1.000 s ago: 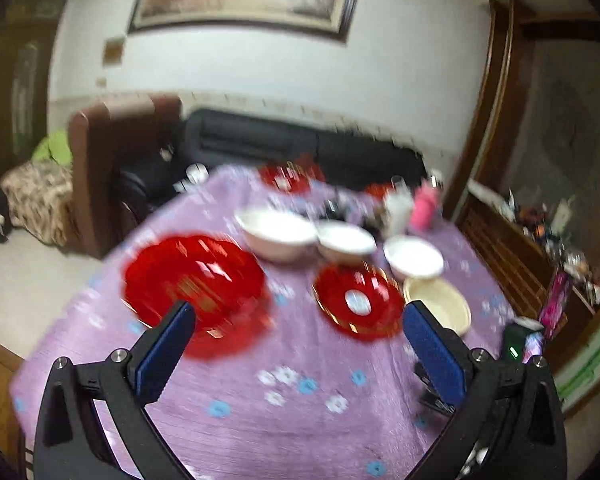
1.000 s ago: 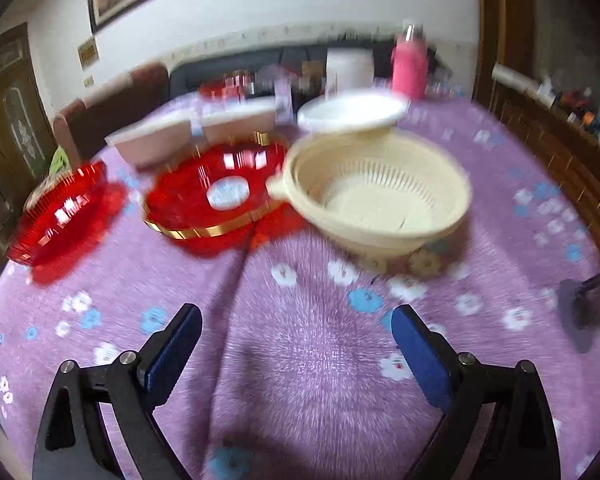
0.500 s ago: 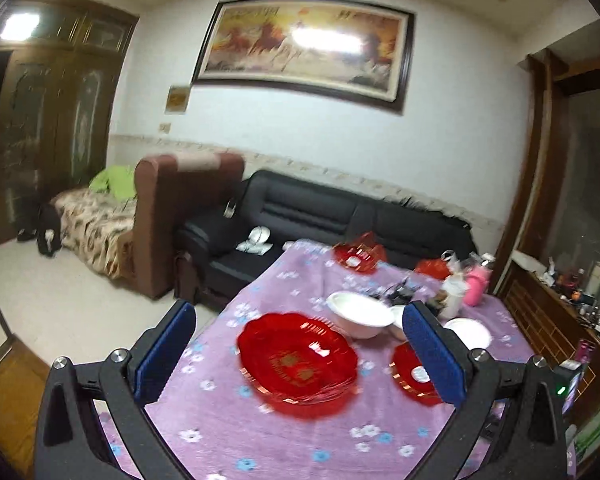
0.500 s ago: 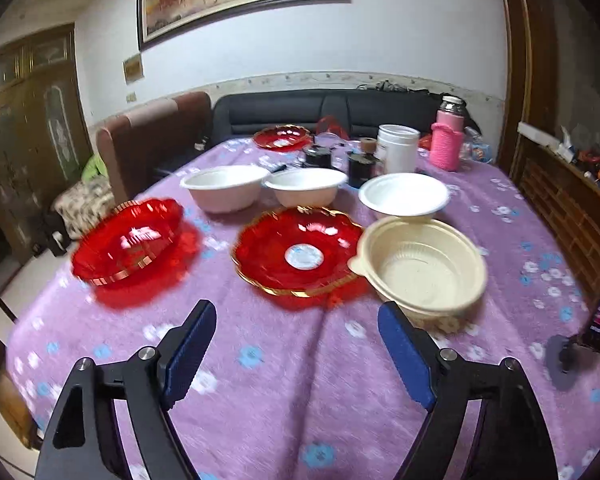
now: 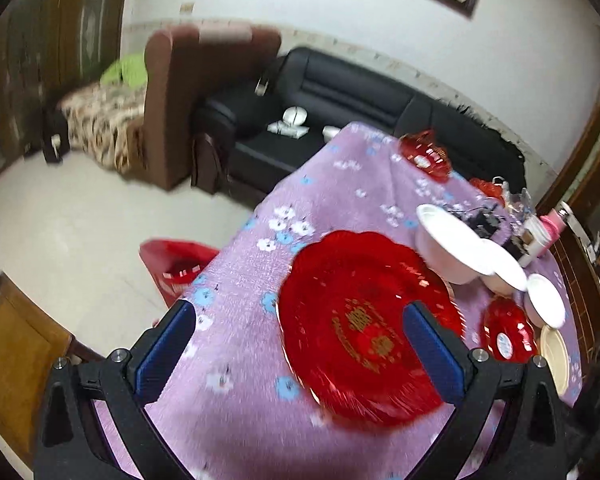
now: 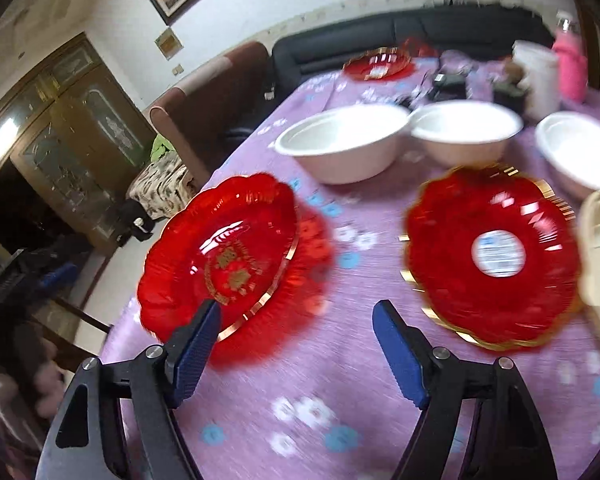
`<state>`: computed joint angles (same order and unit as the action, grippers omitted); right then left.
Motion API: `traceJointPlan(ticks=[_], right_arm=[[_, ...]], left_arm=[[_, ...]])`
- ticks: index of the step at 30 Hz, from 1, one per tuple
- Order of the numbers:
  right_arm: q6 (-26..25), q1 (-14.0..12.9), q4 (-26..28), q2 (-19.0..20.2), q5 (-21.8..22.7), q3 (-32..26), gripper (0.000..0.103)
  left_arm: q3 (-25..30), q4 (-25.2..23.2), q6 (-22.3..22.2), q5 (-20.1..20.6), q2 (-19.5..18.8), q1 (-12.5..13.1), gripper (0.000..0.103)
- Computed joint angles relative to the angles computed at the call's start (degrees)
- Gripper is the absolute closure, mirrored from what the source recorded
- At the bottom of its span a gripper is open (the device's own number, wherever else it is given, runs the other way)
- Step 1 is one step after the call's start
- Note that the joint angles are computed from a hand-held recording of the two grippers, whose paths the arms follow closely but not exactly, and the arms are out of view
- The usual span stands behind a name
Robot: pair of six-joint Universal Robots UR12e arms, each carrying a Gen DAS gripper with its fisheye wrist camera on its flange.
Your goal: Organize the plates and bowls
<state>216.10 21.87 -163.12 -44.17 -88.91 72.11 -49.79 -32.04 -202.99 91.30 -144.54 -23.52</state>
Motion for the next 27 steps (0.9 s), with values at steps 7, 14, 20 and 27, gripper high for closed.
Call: traceJointPlan(ticks=[7, 14, 20, 27], right_arm=[[1.3, -0.1, 5.7, 4.4, 0.0, -7.3, 0.021], [0.1, -0.1, 10.4, 6.8, 0.5, -11.5, 0.029], [-1.3, 0.1, 11.4, 7.8, 0.1, -12.9, 0.062], [-2.1, 0.7, 11.2, 7.5, -1.5, -12.7, 0.087]], left_arm=[[11.5, -9.7, -0.2, -2.4, -6.7, 1.0, 0.0], [19.8, -15.6, 0.1, -5.0, -11.6, 1.3, 0.0], [23.5, -18.6, 3.2, -3.8, -13.7, 0.5, 0.042], [21.1, -17.7, 3.7, -2.0, -12.0, 0.0, 0.065]])
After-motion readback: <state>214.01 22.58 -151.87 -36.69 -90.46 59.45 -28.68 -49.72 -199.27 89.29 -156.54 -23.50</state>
